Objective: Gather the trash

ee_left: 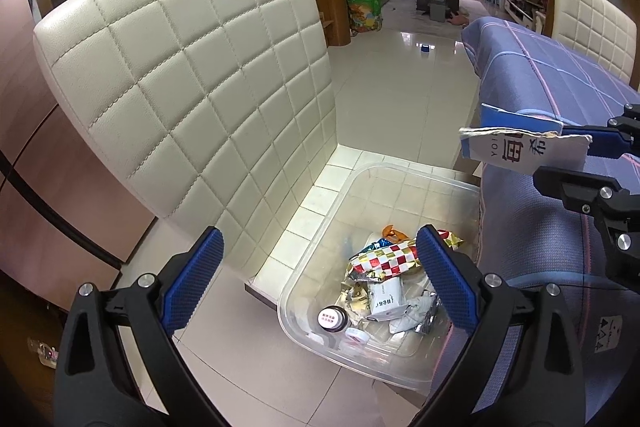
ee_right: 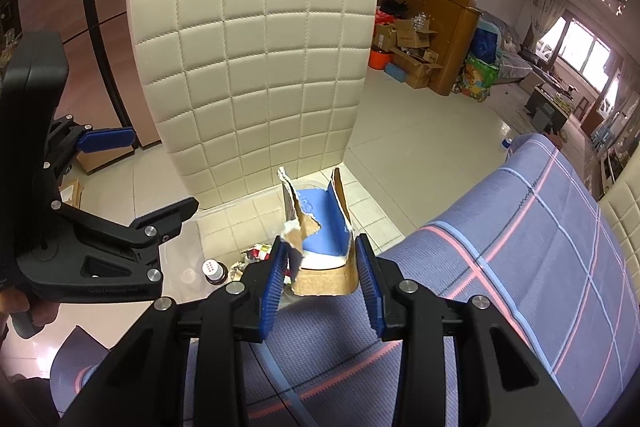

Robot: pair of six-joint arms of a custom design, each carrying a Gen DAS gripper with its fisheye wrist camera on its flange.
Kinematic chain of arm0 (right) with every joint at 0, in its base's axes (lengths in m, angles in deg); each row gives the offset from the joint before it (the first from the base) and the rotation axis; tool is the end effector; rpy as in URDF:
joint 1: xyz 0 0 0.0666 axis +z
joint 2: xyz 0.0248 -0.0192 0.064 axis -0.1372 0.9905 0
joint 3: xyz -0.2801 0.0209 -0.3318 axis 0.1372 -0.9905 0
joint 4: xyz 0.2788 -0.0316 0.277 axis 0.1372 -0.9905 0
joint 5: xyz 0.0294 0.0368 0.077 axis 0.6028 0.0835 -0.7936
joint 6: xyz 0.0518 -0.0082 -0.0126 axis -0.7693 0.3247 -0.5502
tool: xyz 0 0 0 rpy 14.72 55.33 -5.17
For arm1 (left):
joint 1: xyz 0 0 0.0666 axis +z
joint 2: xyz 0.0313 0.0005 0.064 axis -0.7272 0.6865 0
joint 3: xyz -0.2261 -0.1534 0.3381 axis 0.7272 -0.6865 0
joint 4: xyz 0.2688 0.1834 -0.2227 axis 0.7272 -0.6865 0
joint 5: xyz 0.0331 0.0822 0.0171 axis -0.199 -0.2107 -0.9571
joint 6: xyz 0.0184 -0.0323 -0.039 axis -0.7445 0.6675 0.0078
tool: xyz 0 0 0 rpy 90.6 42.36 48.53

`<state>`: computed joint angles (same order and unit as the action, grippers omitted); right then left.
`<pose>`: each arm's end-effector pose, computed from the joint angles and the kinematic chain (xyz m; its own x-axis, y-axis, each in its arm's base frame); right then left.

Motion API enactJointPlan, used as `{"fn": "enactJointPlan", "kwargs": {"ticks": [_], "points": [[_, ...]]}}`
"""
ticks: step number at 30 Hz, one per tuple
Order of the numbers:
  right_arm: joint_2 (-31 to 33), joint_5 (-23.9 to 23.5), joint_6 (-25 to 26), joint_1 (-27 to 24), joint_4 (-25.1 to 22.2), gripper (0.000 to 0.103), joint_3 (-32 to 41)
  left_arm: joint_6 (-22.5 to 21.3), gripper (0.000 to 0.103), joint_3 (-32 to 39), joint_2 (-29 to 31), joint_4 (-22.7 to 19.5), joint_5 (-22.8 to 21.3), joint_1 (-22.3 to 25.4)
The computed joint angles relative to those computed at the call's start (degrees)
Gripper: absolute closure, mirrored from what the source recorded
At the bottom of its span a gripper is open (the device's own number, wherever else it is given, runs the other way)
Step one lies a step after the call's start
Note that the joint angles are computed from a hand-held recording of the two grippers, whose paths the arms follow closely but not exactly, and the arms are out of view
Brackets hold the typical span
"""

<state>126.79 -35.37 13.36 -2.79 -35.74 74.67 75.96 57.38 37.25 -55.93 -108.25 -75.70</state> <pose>0.3735 0.0391 0.4206 -0.6408 -0.4199 -0.6427 -0.4663 0.8779 -0.1087 0.4027 -0.2106 0.3759 -0.7362 0.1948 -0.6482 0.1335 0.9807 0.1431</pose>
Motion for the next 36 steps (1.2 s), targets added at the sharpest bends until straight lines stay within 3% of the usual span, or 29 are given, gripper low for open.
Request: {"fn": "enactJointPlan", "kwargs": {"ticks": [1,2,4,8,11,22,25,28,30,36], "points": [[-0.2,0.1,0.0,0.0,0.6,0.061,-0.2,0.0,0.007,-0.1,-0.1,0.1,0.1,0.1],[-0.3,0.7,-0.2,0.2,1.3,0.042,-0.4,0.1,0.007,-0.2,-0.2,0.1,0.1,0.2],[-0.9,0.8,-0.5,0.1,3.3,0.028,-1.1,0.4,0.007,-0.3,-0.3,0.1,0.2,0.3],[-1.1,1.4,-2.2,-0.4,3.8,0.026,-1.0,1.3,0.006,-0.4,-0.7,-0.1,0.3,0.6],[-2.0,1.6,-3.3,-0.9,3.5,0.015,-1.3,2.0,0.005,-0.5,-1.2,-0.1,0.5,0.6],[-8.9,9.8,-14.6,-3.3,3.4,0.012,-4.1,7.1,0.004,-0.3,-3.2,1.1,3.5,-2.0],[-10.9,13.5,-18.3,-4.8,0.6,0.012,-3.3,8.1,0.004,0.2,-4.0,1.7,3.7,-3.4],[-13.9,14.4,-19.3,-6.2,-0.3,0.012,-3.2,7.8,0.004,0.8,-4.9,2.2,3.1,-5.3],[-15.5,19.0,-20.0,-5.5,-2.1,0.012,-2.8,7.3,0.004,1.2,-5.4,2.1,3.0,-6.5],[-19.4,23.7,-22.1,-5.0,-8.8,0.012,-1.7,3.7,0.004,3.3,-7.7,-2.4,2.8,-10.9]]}}
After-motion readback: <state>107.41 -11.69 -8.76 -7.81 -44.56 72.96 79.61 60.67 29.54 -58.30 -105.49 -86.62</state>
